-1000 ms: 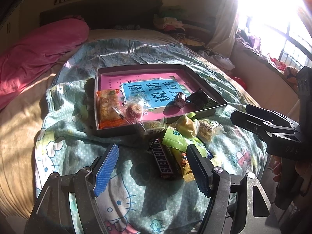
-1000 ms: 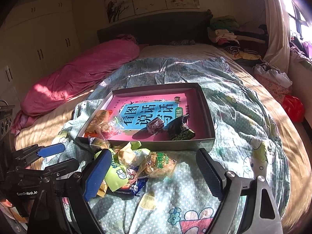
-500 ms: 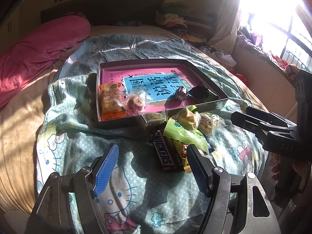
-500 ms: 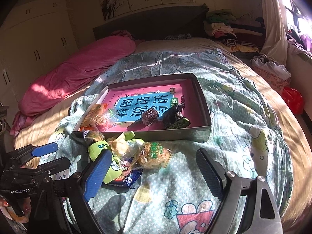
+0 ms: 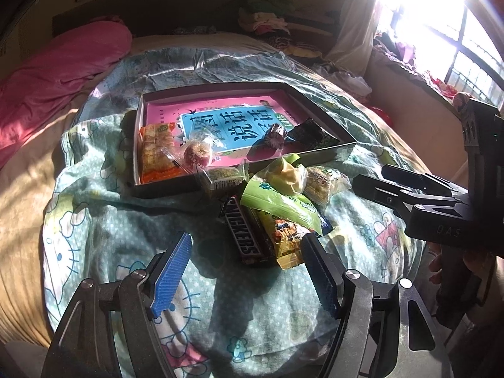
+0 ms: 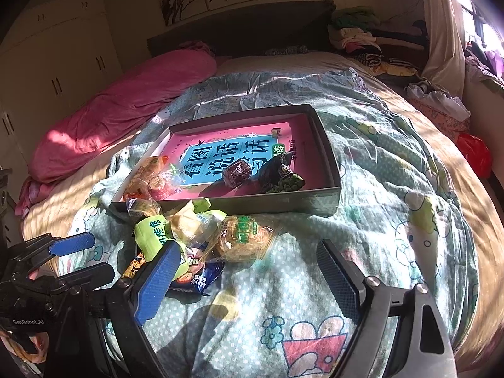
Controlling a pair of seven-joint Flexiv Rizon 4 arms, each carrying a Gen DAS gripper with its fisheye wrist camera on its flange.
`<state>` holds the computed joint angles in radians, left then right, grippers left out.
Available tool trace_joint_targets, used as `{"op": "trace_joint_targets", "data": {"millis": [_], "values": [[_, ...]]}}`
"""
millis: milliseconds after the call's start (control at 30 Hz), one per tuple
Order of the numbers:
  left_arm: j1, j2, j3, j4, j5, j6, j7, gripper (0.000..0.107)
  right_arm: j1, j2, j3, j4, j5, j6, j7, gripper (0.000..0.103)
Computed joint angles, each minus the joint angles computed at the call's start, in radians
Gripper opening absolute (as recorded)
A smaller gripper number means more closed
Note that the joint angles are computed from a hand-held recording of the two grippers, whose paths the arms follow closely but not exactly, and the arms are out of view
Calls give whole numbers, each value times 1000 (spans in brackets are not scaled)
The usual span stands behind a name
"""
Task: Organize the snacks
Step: 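Lower both open tools over the snack pile beside the tray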
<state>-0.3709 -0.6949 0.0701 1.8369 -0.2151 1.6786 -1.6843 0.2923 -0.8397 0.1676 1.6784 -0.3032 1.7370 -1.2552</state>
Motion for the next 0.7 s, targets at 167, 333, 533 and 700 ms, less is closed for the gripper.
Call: {"op": "trace_joint_targets", "data": {"millis": [167, 333, 533, 700], "values": [[25, -7, -25, -2, -7, -11, -6, 74, -2, -8, 4, -4, -3, -8, -6, 88], [90, -14, -96, 2, -11, -8, -4, 74, 5, -19, -3, -15, -1, -23, -6, 88], [174, -25, -209, 2, 6, 11, 41, 74, 4, -38, 4, -39, 0, -49, -9, 88], [198, -41, -253, -17, -1, -21, 68, 74, 4, -52, 6, -57, 2, -65, -17, 88]]}}
